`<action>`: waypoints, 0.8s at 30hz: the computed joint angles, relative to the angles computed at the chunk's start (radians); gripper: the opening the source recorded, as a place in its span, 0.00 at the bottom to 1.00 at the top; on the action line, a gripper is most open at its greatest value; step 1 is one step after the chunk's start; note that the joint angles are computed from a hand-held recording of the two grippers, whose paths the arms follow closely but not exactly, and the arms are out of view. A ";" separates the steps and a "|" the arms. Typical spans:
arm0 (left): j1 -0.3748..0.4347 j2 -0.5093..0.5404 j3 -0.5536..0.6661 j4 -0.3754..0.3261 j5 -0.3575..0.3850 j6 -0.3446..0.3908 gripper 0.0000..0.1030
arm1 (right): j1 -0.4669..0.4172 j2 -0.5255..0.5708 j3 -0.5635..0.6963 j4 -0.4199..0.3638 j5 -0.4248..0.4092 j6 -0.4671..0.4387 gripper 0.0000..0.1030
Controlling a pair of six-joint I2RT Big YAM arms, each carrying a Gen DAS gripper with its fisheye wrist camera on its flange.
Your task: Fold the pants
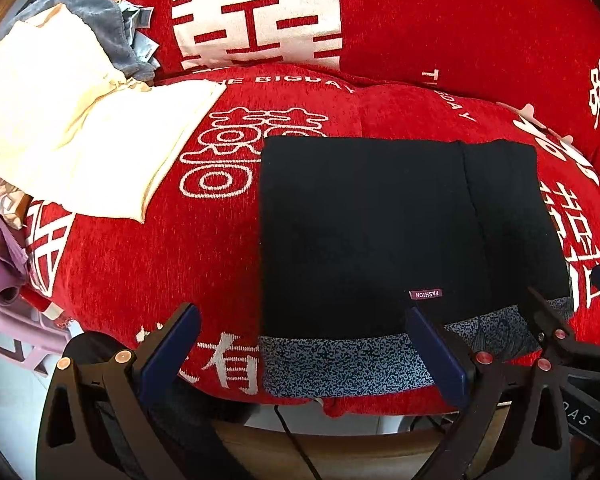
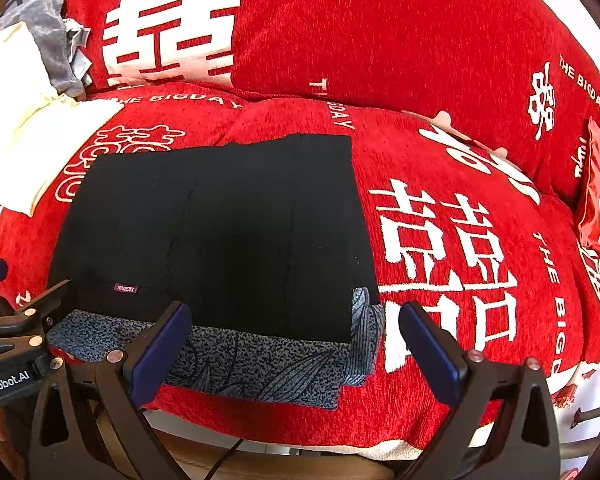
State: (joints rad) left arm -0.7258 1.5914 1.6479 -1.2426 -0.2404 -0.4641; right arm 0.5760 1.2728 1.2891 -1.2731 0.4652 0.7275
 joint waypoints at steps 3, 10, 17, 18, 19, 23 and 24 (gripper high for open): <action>0.002 -0.003 -0.004 0.006 0.004 -0.001 1.00 | 0.001 0.001 0.000 -0.002 0.002 -0.001 1.00; 0.000 -0.007 -0.007 0.015 0.003 0.000 1.00 | 0.002 0.001 0.000 -0.001 0.009 -0.006 1.00; -0.002 -0.007 -0.002 0.007 0.006 -0.009 1.00 | 0.003 0.002 0.005 -0.004 0.014 -0.008 1.00; -0.004 -0.007 -0.002 0.006 0.006 -0.014 1.00 | 0.003 0.002 0.006 -0.003 0.014 -0.008 1.00; -0.004 -0.007 -0.002 0.005 0.007 -0.014 1.00 | 0.003 0.002 0.006 -0.004 0.014 -0.007 1.00; -0.003 -0.006 -0.002 0.003 0.015 -0.021 1.00 | 0.004 0.003 0.006 -0.004 0.014 -0.006 1.00; 0.000 -0.006 -0.003 0.005 0.019 -0.018 1.00 | 0.004 0.003 0.006 -0.004 0.015 -0.006 1.00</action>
